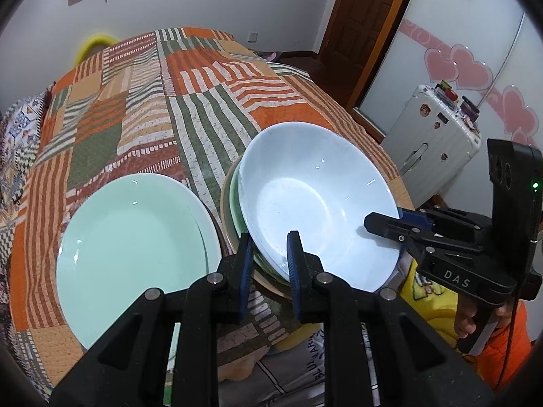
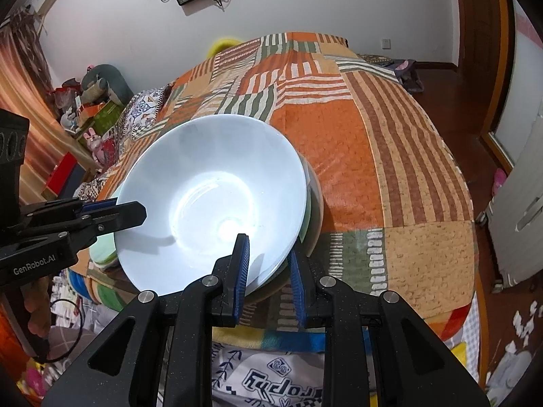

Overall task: Organize plates and bowls
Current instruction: 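Lower the spotted white bowl into the light green bowl, then regrip the nested bowl stack rim with both grippers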

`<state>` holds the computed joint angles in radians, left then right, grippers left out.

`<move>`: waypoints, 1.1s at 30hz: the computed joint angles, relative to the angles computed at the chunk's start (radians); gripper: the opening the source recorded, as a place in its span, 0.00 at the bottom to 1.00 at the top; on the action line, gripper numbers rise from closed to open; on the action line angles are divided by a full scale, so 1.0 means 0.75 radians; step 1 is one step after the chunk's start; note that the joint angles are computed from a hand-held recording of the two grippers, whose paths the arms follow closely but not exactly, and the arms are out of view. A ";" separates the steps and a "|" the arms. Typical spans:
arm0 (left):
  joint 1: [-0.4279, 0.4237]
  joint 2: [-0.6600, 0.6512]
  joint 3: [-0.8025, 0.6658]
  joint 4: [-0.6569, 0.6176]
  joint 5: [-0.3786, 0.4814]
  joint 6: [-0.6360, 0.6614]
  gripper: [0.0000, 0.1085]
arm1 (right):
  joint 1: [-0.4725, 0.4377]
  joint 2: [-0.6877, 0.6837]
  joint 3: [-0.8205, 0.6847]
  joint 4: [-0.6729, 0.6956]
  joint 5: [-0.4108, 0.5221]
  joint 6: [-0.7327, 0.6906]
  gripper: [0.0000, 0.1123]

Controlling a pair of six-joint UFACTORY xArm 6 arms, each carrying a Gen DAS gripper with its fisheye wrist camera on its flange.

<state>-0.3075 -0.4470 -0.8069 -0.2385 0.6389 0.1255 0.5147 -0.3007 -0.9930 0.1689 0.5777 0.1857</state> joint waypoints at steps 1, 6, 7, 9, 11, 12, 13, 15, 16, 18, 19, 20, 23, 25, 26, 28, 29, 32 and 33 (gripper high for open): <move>-0.005 -0.001 0.003 0.031 -0.007 -0.018 0.17 | 0.003 0.003 -0.002 -0.011 -0.003 0.007 0.18; -0.006 0.006 -0.001 0.071 0.001 -0.042 0.17 | 0.004 0.004 -0.005 -0.046 0.007 0.021 0.19; -0.001 0.009 -0.002 0.059 0.006 -0.033 0.17 | 0.004 0.005 -0.008 -0.056 0.015 0.029 0.19; 0.009 0.013 -0.008 0.031 0.019 -0.015 0.17 | -0.001 0.009 -0.014 -0.057 0.028 0.027 0.21; 0.012 0.011 -0.005 0.005 0.019 0.008 0.17 | -0.004 0.012 -0.022 -0.089 0.048 0.055 0.24; 0.011 0.007 -0.004 -0.009 0.016 0.020 0.17 | -0.006 0.016 -0.027 -0.069 0.056 0.041 0.25; 0.008 0.004 -0.004 -0.018 0.011 0.031 0.17 | -0.003 0.017 -0.027 -0.084 0.056 0.050 0.25; -0.003 -0.004 0.000 -0.013 -0.005 0.037 0.17 | 0.007 0.021 -0.034 -0.122 0.064 0.065 0.28; -0.009 -0.007 0.001 -0.009 -0.012 0.041 0.17 | 0.013 0.023 -0.039 -0.141 0.070 0.065 0.31; -0.019 -0.005 -0.001 0.006 -0.020 0.034 0.18 | 0.024 0.029 -0.049 -0.181 0.084 0.077 0.33; -0.022 -0.007 0.000 0.012 -0.027 0.031 0.18 | 0.029 0.030 -0.052 -0.206 0.095 0.084 0.33; -0.025 -0.008 0.001 0.016 -0.031 0.027 0.18 | 0.030 0.036 -0.059 -0.215 0.101 0.087 0.34; -0.018 -0.014 0.004 0.009 -0.044 0.030 0.18 | 0.020 0.039 -0.068 -0.155 0.112 0.047 0.38; -0.007 -0.018 0.004 0.007 -0.051 0.028 0.18 | 0.012 0.034 -0.066 -0.147 0.109 0.047 0.39; -0.002 -0.021 0.004 0.006 -0.052 0.029 0.18 | 0.010 0.032 -0.066 -0.154 0.106 0.052 0.41; 0.014 -0.025 0.003 0.000 -0.060 0.030 0.21 | 0.006 0.025 -0.061 -0.182 0.099 0.073 0.45; 0.021 -0.025 0.003 -0.002 -0.062 0.030 0.21 | 0.003 0.022 -0.058 -0.188 0.098 0.077 0.48; 0.054 -0.022 -0.003 -0.033 -0.058 0.041 0.28 | -0.008 0.007 -0.036 -0.190 0.077 0.094 0.48; 0.070 -0.020 -0.003 -0.046 -0.053 0.043 0.34 | -0.013 0.002 -0.030 -0.185 0.072 0.097 0.48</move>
